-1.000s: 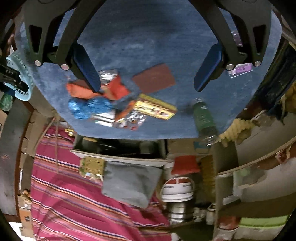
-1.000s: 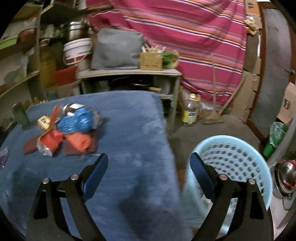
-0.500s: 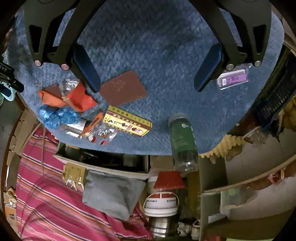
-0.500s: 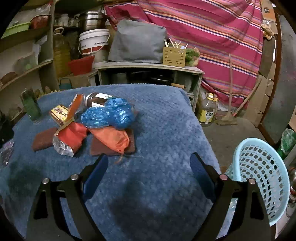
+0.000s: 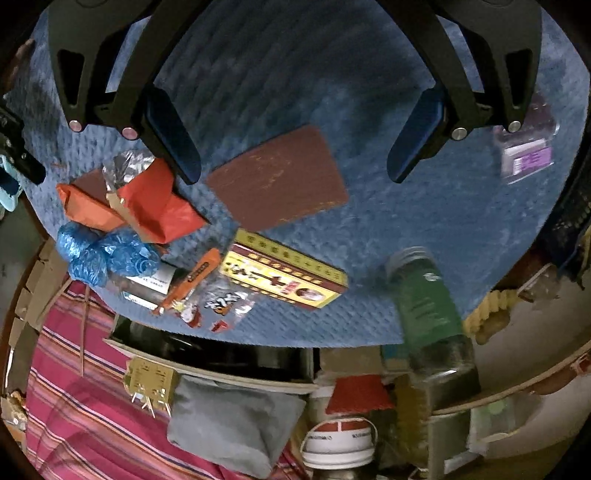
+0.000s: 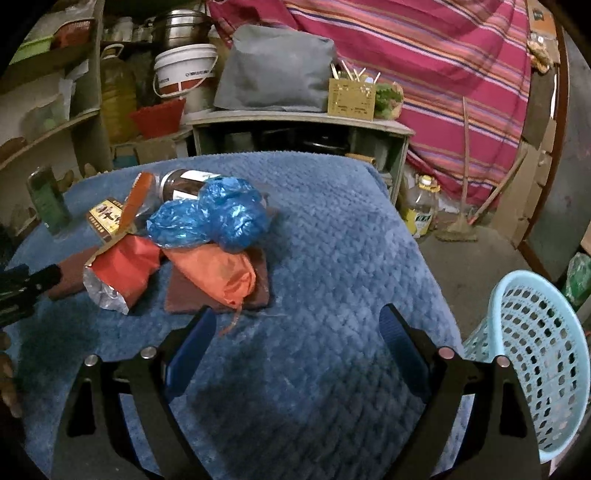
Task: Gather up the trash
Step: 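Move both tools back to the table toward the brown pad and red packet, then grasp the brown scouring pad with the left gripper while right gripper grasps the red packet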
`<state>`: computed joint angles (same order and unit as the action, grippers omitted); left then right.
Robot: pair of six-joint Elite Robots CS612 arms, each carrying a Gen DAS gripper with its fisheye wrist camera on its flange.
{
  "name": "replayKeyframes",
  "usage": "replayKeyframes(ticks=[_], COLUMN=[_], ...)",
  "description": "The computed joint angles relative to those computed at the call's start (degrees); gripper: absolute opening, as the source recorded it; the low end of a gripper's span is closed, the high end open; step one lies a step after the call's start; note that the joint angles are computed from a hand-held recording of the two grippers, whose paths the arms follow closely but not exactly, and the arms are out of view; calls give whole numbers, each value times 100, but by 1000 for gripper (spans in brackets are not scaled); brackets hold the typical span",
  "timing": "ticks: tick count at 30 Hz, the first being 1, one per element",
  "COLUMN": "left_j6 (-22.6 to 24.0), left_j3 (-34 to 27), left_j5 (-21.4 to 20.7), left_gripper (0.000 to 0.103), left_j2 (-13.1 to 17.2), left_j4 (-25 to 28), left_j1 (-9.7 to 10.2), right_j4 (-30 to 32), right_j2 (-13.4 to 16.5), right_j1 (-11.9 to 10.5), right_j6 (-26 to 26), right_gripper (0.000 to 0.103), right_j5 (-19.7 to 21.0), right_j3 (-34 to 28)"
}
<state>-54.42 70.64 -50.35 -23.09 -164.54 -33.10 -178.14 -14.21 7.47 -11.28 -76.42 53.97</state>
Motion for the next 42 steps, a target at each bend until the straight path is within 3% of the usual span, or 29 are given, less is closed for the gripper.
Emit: replayKeyframes(ticks=[11, 14, 20, 25, 32, 35, 39, 42], left_j6=[-509, -498, -357, -113, 151, 130, -83, -140], left_j3=[-633, -624, -319, 174, 1092, 1388, 1590, 1639], left_j5=[-679, -966, -1042, -459, 241, 369, 449, 490], left_gripper=[97, 94, 90, 90, 90, 90, 90, 90], left_j2=[227, 243, 158, -83, -520, -636, -723, -754], left_j4=[993, 868, 259, 59, -643, -971, -892, -831], left_j1=[196, 252, 250, 138, 107, 156, 210, 235], right_j4=[132, 113, 67, -17, 84, 436, 1041, 1542], right_j2=[27, 23, -53, -170, -257, -197, -35, 103], right_j1=[-37, -24, 33, 119, 321, 466, 634, 726], right_j6=[51, -2, -192, -387, -666, -868, -1086, -1227], right_gripper=[88, 88, 88, 88, 88, 88, 87, 65], right_j5=[40, -14, -90, -81, 69, 113, 19, -116], right_j3=[-62, -58, 27, 142, 75, -185, -625, -932])
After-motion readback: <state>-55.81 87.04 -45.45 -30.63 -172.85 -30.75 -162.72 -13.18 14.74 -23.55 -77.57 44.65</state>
